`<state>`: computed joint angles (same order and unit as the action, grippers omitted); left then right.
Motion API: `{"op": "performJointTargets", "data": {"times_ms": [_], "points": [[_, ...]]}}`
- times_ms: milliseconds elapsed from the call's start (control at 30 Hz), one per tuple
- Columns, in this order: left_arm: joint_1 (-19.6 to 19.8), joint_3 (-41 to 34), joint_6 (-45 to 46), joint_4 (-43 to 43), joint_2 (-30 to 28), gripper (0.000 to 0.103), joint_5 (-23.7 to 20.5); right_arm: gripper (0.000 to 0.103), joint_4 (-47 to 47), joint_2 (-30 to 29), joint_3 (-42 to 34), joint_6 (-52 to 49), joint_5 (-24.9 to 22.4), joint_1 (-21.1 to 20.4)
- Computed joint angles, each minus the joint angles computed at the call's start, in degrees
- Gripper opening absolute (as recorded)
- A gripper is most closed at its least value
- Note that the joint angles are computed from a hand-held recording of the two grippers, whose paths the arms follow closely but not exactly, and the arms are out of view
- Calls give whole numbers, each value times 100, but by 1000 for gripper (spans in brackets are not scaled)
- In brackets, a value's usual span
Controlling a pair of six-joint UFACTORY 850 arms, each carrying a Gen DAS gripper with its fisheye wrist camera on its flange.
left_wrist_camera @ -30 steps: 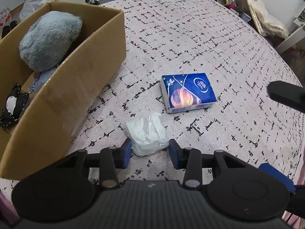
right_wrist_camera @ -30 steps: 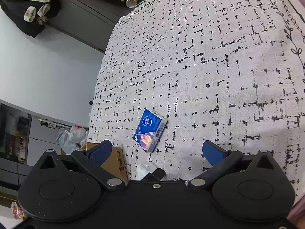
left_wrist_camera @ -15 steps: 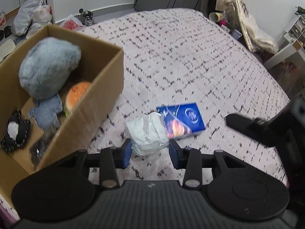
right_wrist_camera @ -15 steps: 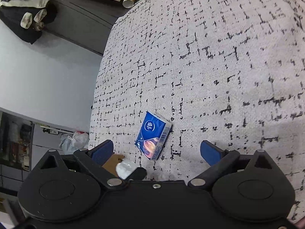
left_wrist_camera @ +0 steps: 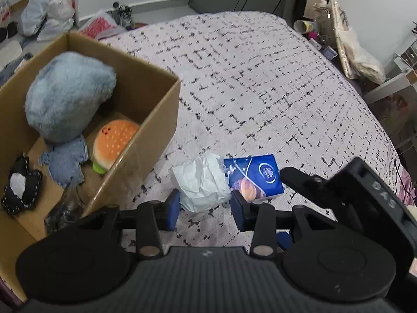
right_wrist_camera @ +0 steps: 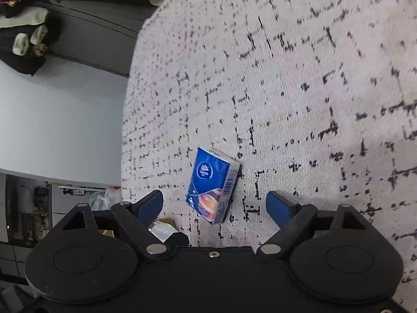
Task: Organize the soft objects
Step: 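Hold the white tissue with left tool while right tool grasps the blue tissue pack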
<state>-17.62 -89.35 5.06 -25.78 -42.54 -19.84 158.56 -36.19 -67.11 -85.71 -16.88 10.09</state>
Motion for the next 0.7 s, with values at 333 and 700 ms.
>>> {"op": "performJointTargets", "data": {"times_ms": [333, 700], "points": [[77, -579, -237, -4, -413, 40, -736, 81, 52, -344, -394, -52, 92, 18], [19, -995, -1171, 877, -668, 40, -1075, 32, -1271, -646, -967, 734, 873, 21]]}}
